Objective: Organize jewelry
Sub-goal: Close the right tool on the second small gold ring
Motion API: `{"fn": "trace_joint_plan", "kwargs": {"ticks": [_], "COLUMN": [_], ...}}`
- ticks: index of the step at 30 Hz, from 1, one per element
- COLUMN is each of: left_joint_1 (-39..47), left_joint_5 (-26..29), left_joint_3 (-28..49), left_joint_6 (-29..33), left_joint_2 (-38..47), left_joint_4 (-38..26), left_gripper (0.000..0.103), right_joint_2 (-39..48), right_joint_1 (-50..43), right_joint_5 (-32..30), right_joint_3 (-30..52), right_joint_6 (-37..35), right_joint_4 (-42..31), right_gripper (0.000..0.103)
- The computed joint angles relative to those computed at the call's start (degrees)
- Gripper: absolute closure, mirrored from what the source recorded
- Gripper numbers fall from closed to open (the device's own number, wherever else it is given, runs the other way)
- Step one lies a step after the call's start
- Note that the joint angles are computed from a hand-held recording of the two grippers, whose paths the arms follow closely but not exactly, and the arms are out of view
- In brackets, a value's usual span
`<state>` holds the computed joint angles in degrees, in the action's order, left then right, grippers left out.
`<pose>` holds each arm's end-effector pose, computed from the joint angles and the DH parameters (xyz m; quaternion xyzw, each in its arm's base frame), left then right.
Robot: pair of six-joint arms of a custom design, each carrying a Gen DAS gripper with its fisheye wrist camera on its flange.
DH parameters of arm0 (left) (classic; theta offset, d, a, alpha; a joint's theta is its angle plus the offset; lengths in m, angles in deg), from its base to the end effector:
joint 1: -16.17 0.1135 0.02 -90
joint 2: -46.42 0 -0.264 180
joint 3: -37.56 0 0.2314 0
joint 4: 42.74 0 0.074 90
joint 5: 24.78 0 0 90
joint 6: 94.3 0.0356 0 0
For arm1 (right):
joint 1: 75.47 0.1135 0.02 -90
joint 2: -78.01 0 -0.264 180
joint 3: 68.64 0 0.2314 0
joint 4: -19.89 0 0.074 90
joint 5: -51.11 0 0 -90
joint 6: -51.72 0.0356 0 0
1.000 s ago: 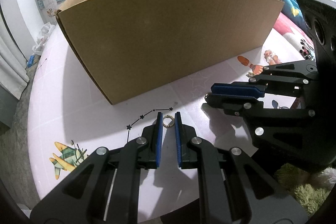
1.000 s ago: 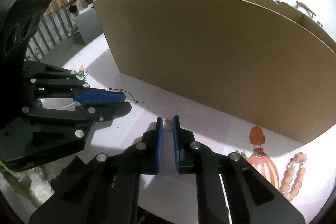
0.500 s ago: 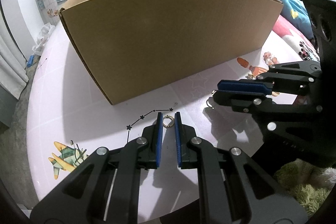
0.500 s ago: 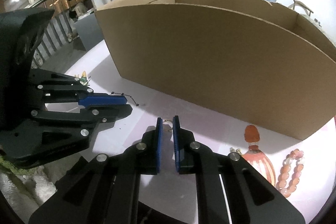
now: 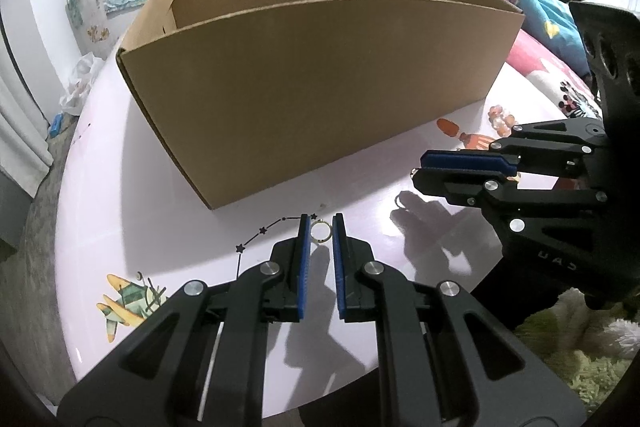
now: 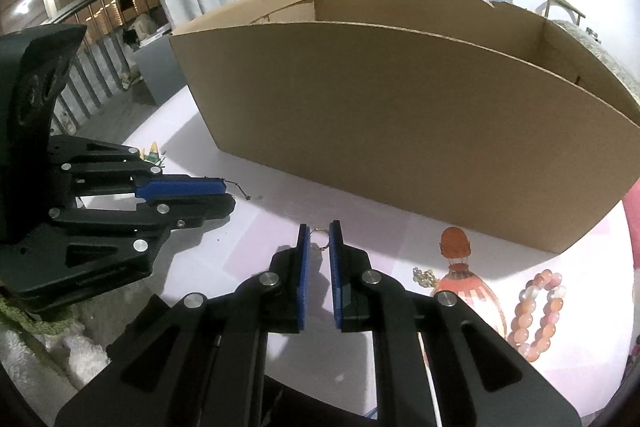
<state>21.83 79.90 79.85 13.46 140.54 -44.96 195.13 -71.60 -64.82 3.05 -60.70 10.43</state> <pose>0.2453 0.0152 0.1071 0.1386 0.9340 -0.0569 0.3244 0.3618 0.0401 0.0969 -0.2772 0.8894 0.1637 0.3246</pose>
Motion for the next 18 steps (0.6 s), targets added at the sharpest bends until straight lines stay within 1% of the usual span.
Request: {"fn": "trace_joint_plan", "kwargs": {"ticks": [6, 11, 18], "left_joint_1": [0.31, 0.14, -1.32], "left_joint_5": [0.92, 2.09, 2.02], "left_joint_3": [-0.62, 0.15, -0.44], "left_joint_6": [0.36, 0.04, -0.56], "left_joint_2": [-2.46, -3.64, -8.83], "left_joint_4": [-0.59, -2.51, -4.92], "left_gripper": [0.093, 0.093, 0.093], "right_joint_2": [-0.37, -2.15, -4.81], "right_joint_1": [-0.31, -1.1, -2.84], "right_joint_5": [-0.05, -0.21, -1.46], "right_joint_3": [0.19, -1.31, -3.41], "right_joint_6": [0.68, 1.35, 1.4], "right_joint_4": [-0.3, 0.8, 1.29], "right_gripper": [0.093, 0.093, 0.093]}}
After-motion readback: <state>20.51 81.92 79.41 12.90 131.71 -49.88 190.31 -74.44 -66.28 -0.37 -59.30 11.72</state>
